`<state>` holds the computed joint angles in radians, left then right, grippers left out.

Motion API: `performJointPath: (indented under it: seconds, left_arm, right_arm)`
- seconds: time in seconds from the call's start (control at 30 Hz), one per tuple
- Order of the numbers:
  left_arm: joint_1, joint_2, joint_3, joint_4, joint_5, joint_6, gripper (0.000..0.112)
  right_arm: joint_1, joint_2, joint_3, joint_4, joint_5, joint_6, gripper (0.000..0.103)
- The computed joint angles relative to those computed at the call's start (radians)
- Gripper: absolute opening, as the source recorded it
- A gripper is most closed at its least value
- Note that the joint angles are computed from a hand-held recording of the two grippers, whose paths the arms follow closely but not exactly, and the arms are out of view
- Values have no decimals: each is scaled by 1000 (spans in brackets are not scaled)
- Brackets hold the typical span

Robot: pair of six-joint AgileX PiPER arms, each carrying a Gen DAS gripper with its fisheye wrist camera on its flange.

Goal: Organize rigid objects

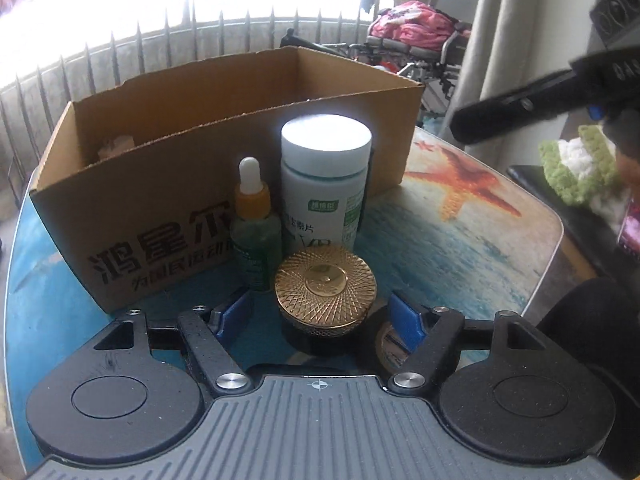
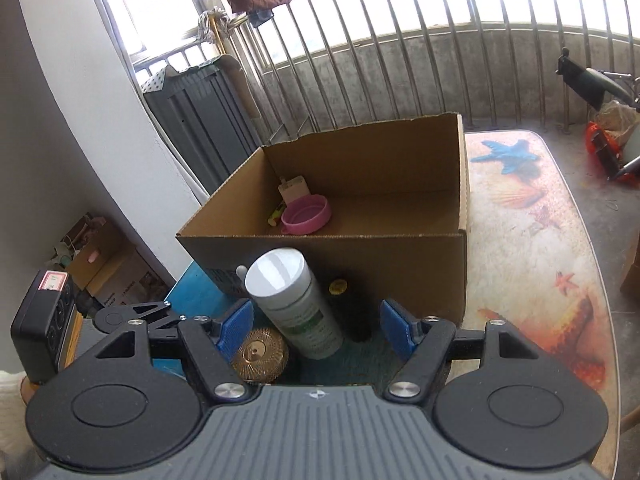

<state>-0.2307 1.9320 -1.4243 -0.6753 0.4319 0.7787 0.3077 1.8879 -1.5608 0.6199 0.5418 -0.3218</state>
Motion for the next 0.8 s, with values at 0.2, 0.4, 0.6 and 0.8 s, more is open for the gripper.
performJointPath:
  seconds: [0.2, 0.4, 0.6, 0.8]
  left_arm:
    - [13, 21, 27, -184, -29, 203, 56]
    - [16, -18, 83, -212, -39, 303, 55]
    - [49, -54, 143, -329, -13, 472, 55]
    - [35, -56, 153, -330, -57, 502, 55]
  right_arm:
    - [38, 38, 97, 178, -43, -149, 73]
    - [86, 111, 55, 192, -45, -159, 74]
    - [105, 182, -28, 170, -5, -117, 76]
    - [162, 204, -42, 58, -60, -23, 67]
